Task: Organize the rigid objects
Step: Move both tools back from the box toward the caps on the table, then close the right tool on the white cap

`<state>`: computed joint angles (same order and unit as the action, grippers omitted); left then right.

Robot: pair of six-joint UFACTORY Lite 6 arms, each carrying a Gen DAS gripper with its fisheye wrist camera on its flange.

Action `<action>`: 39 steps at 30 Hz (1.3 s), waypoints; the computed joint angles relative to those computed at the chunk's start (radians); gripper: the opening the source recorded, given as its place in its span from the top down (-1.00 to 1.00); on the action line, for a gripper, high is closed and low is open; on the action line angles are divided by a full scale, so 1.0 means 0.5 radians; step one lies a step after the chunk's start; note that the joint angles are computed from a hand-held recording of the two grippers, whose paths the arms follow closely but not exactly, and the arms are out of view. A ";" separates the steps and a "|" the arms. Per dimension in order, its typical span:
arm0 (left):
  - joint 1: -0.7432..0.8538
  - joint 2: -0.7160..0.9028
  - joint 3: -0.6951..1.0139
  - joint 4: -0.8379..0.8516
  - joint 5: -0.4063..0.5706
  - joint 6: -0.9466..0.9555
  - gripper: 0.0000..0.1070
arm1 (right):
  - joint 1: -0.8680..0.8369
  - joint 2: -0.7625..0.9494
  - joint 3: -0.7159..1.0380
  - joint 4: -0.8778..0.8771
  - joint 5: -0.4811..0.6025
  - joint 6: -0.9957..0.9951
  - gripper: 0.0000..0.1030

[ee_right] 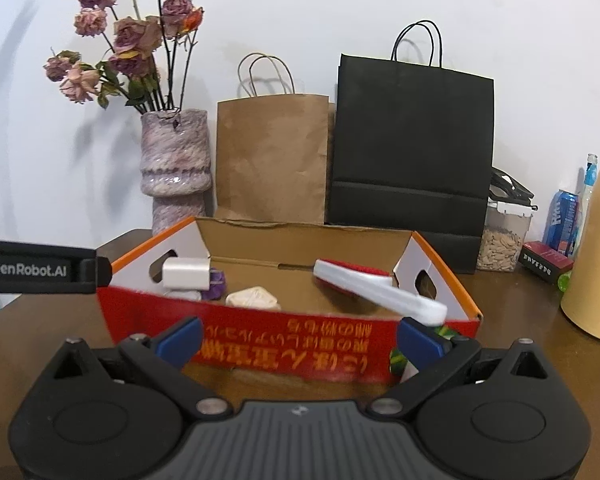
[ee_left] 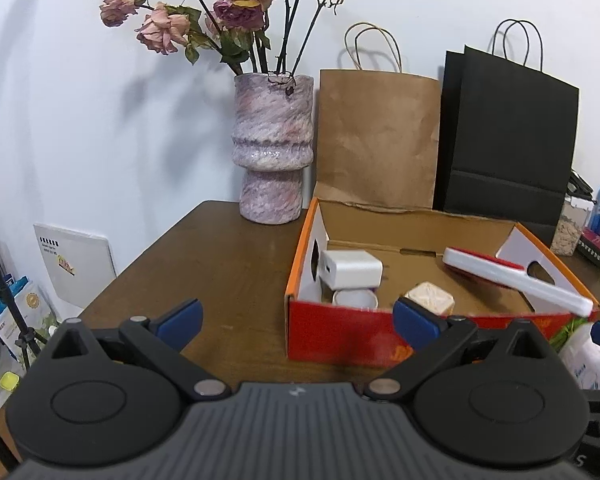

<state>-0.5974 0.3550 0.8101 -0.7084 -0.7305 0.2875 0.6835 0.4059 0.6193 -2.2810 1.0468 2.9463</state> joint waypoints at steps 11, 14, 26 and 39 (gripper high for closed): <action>-0.078 -0.186 -0.379 -0.010 -0.115 -0.119 -0.93 | 0.385 -0.083 -0.268 0.259 0.086 0.117 -1.00; -0.100 -0.226 -0.473 -0.023 -0.138 -0.145 -0.93 | 0.499 -0.092 -0.311 0.338 0.099 0.141 -1.00; -0.172 -0.385 -0.812 -0.028 -0.207 -0.209 -0.93 | 0.873 -0.081 -0.393 0.580 0.074 0.186 -1.00; -0.163 -0.504 -0.983 0.018 -0.232 -0.269 -0.93 | 0.792 -0.087 -0.335 0.374 -0.216 0.165 -0.91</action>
